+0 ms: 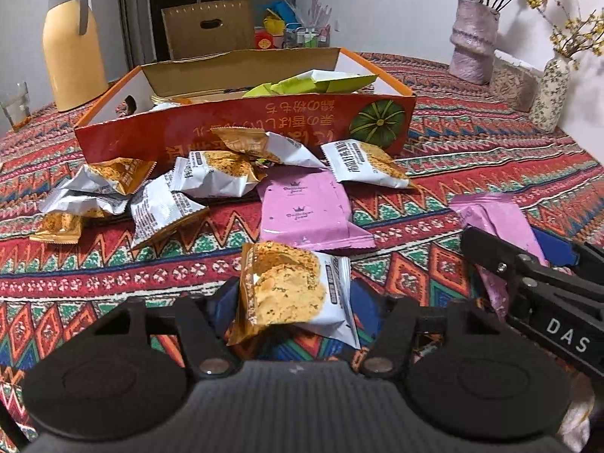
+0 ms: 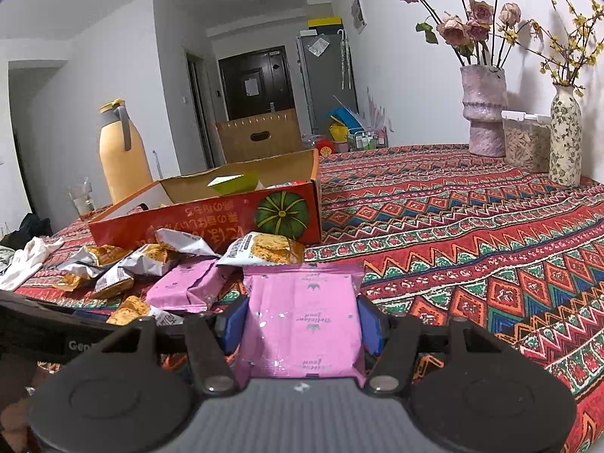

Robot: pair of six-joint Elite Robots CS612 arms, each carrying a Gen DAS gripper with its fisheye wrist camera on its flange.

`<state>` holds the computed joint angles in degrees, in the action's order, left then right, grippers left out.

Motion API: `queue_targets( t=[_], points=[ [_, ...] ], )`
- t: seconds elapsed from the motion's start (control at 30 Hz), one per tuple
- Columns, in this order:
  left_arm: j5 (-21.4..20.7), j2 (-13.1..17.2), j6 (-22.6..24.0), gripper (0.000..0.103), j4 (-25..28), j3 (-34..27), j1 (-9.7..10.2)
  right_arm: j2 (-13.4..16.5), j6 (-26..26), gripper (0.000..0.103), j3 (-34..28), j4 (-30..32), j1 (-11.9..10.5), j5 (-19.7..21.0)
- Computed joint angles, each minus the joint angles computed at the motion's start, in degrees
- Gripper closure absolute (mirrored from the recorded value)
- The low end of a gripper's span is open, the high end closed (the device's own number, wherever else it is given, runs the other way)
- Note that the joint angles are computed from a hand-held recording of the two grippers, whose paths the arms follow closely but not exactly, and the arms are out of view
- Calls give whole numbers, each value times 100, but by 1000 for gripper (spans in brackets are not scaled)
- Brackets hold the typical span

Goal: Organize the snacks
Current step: 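Carry cracker packet and pink packet into the box, open both tools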

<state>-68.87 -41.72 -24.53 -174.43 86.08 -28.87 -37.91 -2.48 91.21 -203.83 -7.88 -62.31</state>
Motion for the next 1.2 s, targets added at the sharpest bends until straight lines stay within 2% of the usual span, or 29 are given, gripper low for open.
queue_targets(
  t=[0.13,0.5,0.7,1.03,1.2],
  points=[
    [-92,-27,-3,45,-126,64,15,-25,-18,44,34,-35,4,15],
    [-83,-128,120,46,-605,259,26,-78,-73,44,85,-149,42,-26],
    [53,-167,256,45,-1016,300,38,-61,-39,44,-33,-240,87,-66],
    [284,-110,390,45,-1467,57,151,77,59,44,-527,-339,222,-98],
    [364,-46,418,45,-1517,-164,239,207,72,44,-914,-227,315,-141]
  ],
)
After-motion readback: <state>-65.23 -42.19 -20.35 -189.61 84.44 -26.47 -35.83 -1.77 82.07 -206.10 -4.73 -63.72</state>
